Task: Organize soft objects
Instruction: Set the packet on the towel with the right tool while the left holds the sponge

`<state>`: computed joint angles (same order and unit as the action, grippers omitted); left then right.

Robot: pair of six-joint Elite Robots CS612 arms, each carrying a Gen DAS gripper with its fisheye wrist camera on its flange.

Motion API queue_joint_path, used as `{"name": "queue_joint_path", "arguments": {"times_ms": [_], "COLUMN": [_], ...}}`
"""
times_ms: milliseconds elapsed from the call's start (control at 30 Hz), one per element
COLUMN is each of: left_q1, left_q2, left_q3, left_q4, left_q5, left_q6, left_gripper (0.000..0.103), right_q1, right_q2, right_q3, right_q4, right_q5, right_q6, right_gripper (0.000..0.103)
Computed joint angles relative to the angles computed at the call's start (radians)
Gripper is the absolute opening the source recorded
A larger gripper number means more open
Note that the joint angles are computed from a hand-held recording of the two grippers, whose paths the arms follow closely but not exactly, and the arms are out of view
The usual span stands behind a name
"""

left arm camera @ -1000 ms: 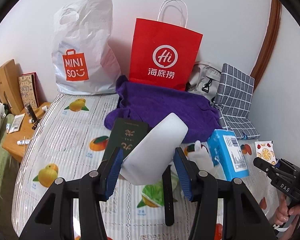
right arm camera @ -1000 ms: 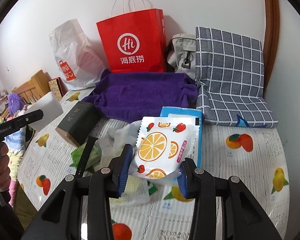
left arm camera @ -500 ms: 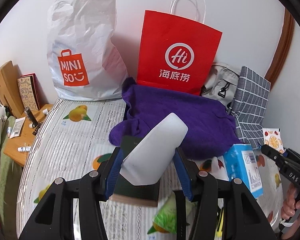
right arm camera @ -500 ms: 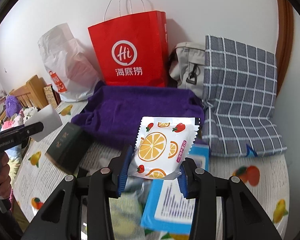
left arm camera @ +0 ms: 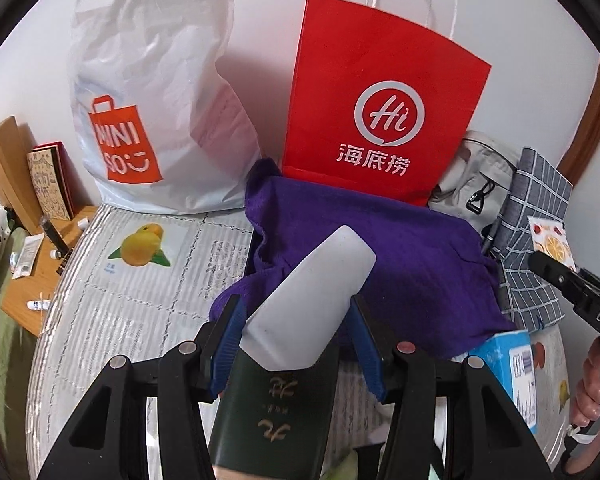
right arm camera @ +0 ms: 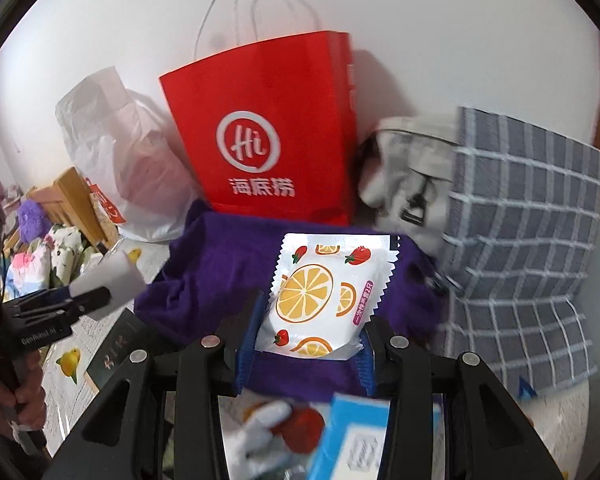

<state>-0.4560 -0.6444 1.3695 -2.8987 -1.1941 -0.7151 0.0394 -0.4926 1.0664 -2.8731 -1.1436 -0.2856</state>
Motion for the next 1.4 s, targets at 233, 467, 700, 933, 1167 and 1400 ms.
{"name": "queue_joint_path", "arguments": {"times_ms": [233,467,700,933,1167,1400], "left_q1": [0.012,0.036,0.047,0.064,0.077,0.080], "left_q2": [0.026,0.077,0.130,0.192,0.214,0.235], "left_q3": [-0.061,-0.154,-0.257,-0.344,-0.373,-0.392], "left_q4": [0.052,0.102,0.172,0.210,0.213,0.208], "left_q5": [0.016,-0.032,-0.019,-0.055,-0.093,-0.104], "left_q6": [0.025,0.001,0.010,-0.019,0.001,0.001], "left_gripper": [0.050,0.050,0.050,0.050,0.050,0.050], "right_q1": [0.009,0.014,0.013,0.013,0.013,0.019], "right_q2": [0.063,0.109,0.148,0.182,0.211,0.212], "right_q3": [-0.101,-0.186,-0.259,-0.316,-0.362,-0.355], "right_q4": [0.063,0.202,0.315,0.400,0.464,0.453], "right_q5": [0.004,-0.021,-0.055,-0.077,-0.081,-0.102], "right_q6": [-0.006,-0.042,-0.044,-0.046,-0.038,-0.044], "right_gripper": [0.041,0.041,0.041,0.041,0.041,0.042]}}
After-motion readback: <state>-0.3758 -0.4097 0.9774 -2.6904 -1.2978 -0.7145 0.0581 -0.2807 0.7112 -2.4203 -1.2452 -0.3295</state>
